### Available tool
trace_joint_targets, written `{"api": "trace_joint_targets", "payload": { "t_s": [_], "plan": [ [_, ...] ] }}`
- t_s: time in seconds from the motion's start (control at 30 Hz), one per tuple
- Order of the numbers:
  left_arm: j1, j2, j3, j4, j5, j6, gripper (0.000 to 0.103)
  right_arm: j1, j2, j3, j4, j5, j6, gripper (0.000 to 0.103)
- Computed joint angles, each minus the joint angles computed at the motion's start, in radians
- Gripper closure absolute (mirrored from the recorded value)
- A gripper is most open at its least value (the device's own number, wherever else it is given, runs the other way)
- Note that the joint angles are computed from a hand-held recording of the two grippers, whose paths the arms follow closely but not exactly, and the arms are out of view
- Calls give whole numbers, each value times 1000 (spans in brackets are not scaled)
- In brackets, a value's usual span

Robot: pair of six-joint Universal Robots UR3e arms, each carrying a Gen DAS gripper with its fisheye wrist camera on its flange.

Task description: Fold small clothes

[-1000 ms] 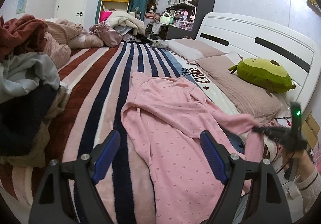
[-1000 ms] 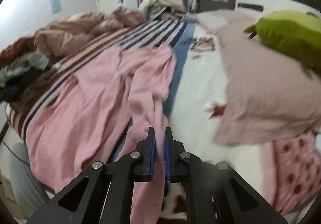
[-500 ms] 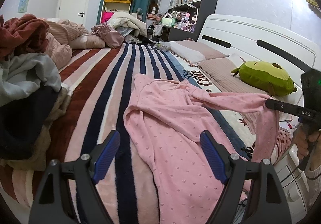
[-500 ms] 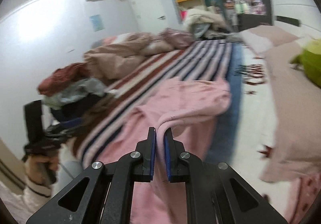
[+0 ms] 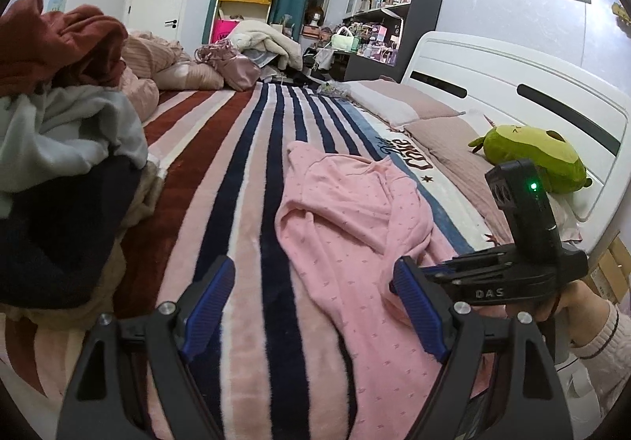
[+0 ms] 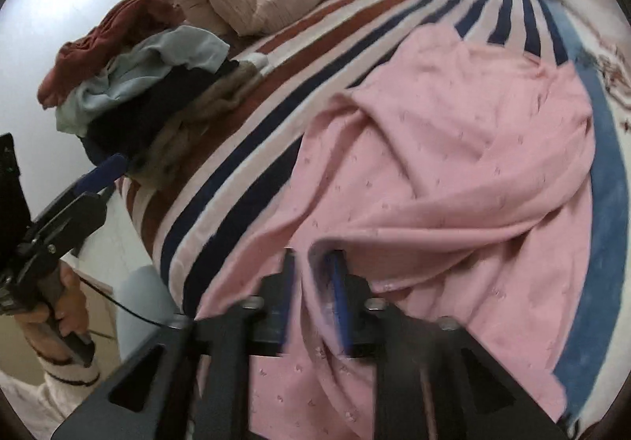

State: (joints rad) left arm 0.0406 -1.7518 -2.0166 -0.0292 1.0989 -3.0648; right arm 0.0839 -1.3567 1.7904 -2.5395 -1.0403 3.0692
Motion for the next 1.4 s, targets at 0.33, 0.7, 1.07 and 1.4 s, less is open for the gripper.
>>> {"api": "trace_joint_targets", "payload": {
  "t_s": [0.33, 0.7, 1.07, 1.4],
  "plan": [
    [-62, -58, 62, -10, 7, -18, 22, -389, -623, 428, 127, 74, -173, 37],
    [-180, -89, 152, -54, 92, -51, 22, -861, -891, 757, 607, 333, -566, 38],
    [-188, -56, 131, -52, 110, -50, 22, -775, -983, 739, 495, 388, -441, 100],
    [-63, 23, -4, 25, 47, -54, 22, -290, -631, 575, -154, 344, -50, 100]
  ]
}}
